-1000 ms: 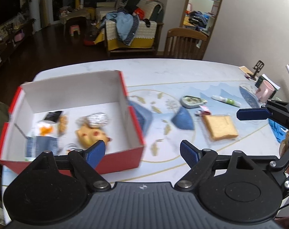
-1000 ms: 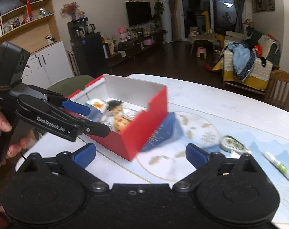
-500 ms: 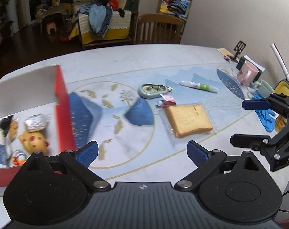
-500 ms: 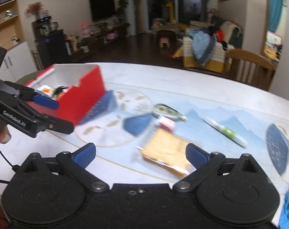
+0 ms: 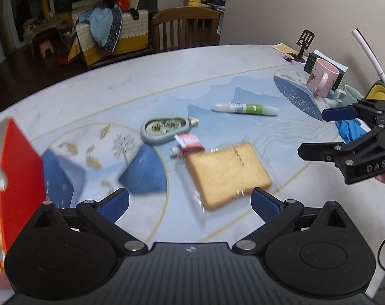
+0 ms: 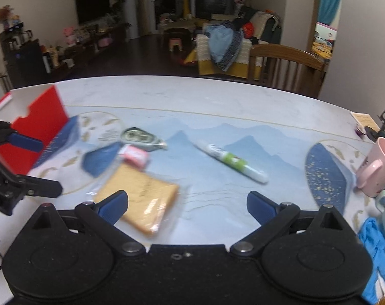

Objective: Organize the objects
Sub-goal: 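Move the left tool to the toothpaste tube while the right tool nears the glue stick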

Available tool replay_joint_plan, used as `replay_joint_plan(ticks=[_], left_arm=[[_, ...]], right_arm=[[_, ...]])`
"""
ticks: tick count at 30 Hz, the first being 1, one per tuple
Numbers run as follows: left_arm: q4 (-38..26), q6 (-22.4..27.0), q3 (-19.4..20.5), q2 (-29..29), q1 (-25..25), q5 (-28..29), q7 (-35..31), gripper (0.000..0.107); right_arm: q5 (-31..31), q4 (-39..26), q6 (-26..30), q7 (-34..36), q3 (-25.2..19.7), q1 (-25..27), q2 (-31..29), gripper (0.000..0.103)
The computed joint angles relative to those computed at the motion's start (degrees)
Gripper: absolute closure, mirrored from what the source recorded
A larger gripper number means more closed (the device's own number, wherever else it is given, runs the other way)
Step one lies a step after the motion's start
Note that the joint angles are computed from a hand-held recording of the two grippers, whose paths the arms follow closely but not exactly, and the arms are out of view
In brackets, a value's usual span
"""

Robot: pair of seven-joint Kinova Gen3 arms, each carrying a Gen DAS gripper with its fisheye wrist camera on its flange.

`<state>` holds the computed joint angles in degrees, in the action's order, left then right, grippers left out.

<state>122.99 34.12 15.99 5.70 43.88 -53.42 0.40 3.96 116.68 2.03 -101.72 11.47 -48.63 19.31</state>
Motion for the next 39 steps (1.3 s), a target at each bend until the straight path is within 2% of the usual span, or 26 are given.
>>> replay_joint_plan(ticks=[8,15,18,26,30,39], left_arm=[[-6.4,1.2,-3.9,7.1,0.0,-1.8,-5.4,0.005],[-12.8,0.7,-7.2,13.4,-1.9,6.7,-16.4,0.005],[-15.2,0.9,-8.3,15.5,-3.0,11.1,-20.5,0.005],[-20.1,1.4,-11.0,19.6,-3.9,19.5,-29.9,0.005],[-20.4,0.5,-13.7,20.5,-2.1,21.0,-30.6,0.005],[-19.7,-1.7,-15.5,20.9,-2.3,25.1,-31.4,0.005]], right_arm=[[1.1,-6.9,2.8,0.4,-1.6,5.3,6.8,0.004],[3.3,-11.1,3.9,1.7,-3.6,8.1,10.6,0.004],[4.2,-13.2,4.6,2.2,-2.7,7.5,12.5,0.005],[5.7,-18.3,7.7,5.0,-6.5,11.3,16.1,0.008],[5.6,-19.6,8.1,5.8,-7.9,12.5,17.0,0.009],[5.2,-21.7,9.2,7.4,-9.7,13.7,18.8,0.018]])
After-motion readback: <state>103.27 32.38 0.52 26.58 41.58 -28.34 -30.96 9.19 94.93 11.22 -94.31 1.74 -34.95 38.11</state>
